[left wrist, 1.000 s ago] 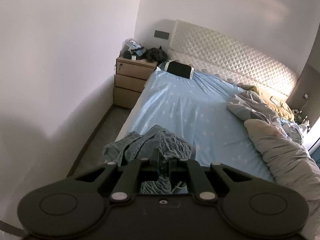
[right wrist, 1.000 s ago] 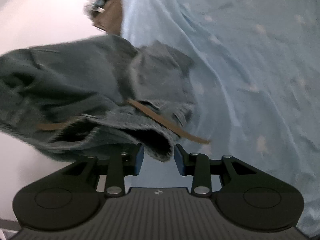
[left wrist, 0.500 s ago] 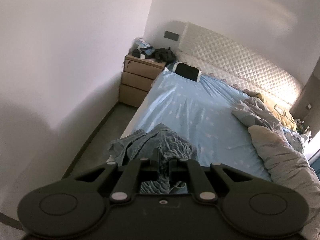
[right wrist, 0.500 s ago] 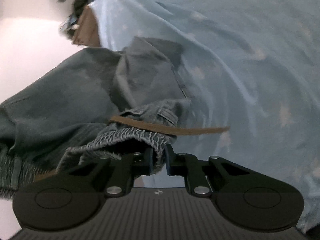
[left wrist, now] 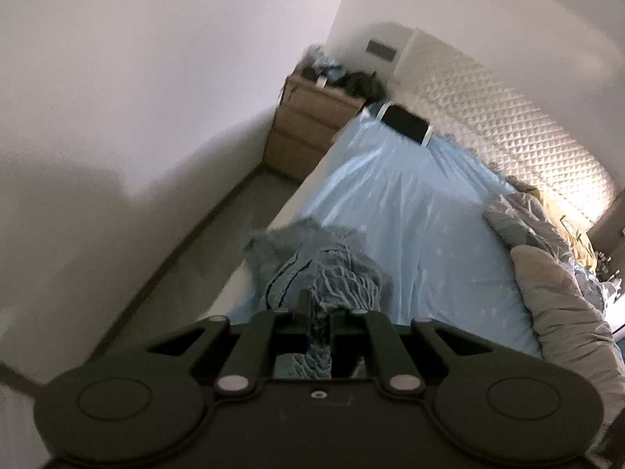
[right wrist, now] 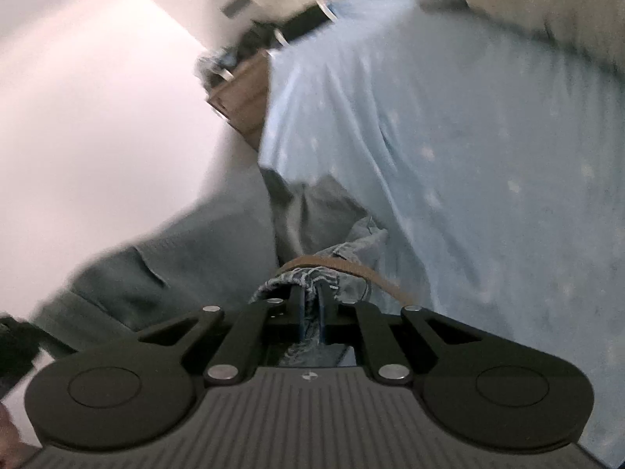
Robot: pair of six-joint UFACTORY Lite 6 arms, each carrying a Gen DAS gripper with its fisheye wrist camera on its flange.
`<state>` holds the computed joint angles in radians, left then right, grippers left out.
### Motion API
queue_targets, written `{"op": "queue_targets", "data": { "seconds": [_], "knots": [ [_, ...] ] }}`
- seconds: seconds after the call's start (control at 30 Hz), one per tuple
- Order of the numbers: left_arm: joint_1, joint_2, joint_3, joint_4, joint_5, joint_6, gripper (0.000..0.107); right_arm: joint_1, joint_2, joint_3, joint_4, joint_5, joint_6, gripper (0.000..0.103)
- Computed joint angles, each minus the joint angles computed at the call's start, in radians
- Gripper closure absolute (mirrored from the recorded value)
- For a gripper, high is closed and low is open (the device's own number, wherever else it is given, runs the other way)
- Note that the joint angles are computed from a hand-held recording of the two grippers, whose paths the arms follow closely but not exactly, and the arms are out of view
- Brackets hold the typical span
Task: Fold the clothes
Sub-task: 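Grasp the elastic waistband with the right gripper while the left gripper holds the cuff, then lift and stretch the trousers between both grippers, then lower onto the sheet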
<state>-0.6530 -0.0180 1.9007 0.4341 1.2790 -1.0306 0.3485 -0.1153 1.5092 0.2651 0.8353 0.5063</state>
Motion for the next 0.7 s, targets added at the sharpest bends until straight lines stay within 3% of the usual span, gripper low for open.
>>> {"op": "queue_targets", "data": {
  "seconds": [0.2,0.43,0.57,0.7],
  "knots": [
    [-0.071,-0.127,-0.183,0.025,-0.014,-0.101,0.100,-0.091,0.093,0.279,0.028,0.087,-0.171,0.098],
    [-0.410,-0.151,-0.204,0.220,0.153,-0.416,0.100,-0.290,0.208,0.507,0.246,0.205,-0.445,0.098],
    [-0.644,-0.010,-0.052,0.328,0.318,-0.617,0.100,-0.462,0.240,0.520,0.445,0.288,-0.674,0.098],
    [-0.845,0.311,0.326,0.432,0.524,-0.717,0.100,-0.646,0.342,0.633,0.632,0.464,-0.890,0.098]
  ]
}}
